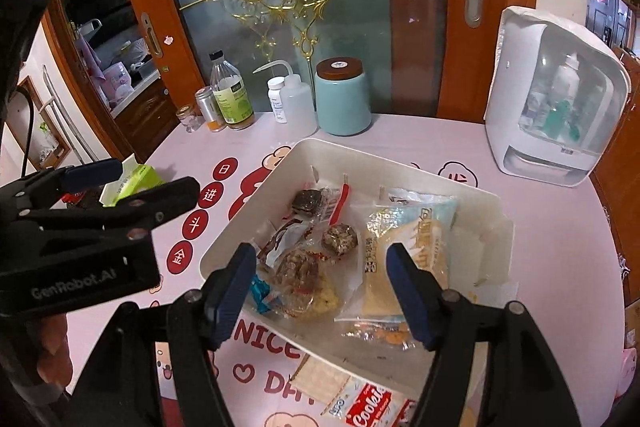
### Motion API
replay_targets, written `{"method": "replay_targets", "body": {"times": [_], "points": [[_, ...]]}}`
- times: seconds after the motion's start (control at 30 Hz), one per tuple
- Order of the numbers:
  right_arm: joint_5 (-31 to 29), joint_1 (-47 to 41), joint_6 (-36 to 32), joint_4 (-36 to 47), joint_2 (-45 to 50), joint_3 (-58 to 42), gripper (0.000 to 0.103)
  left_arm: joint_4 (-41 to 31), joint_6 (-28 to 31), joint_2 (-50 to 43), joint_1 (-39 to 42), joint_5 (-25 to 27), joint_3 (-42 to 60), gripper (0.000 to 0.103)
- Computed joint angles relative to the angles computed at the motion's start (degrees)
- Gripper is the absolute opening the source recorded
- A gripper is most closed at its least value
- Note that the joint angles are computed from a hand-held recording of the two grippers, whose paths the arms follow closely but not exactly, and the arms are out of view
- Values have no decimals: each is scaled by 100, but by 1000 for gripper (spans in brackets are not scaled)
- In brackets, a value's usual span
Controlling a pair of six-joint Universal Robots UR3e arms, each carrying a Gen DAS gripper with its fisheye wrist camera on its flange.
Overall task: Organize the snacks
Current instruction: 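Move both open tools back to the remaining snack pile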
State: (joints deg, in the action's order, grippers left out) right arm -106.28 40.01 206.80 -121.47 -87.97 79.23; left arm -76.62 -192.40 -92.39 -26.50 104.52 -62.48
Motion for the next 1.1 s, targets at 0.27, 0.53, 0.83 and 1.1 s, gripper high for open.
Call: {"method": "replay_targets", "body": {"times": [0.27, 0.53, 0.83, 1.1], "points": [[-374, 423, 148, 393, -603, 264, 68, -95, -151, 233, -898, 675, 181, 90], [-551, 752, 654, 828, -1750, 1107, 68, -273, -425, 234, -1890, 1151, 438, 91], [-935, 1117, 1685, 1653, -3302, 2197, 69, -190, -859, 325, -2650, 1188, 156, 91], [-603, 627, 2020, 2278, -4703, 3171, 69, 2, -1122, 344, -2930, 999, -529, 91]]}}
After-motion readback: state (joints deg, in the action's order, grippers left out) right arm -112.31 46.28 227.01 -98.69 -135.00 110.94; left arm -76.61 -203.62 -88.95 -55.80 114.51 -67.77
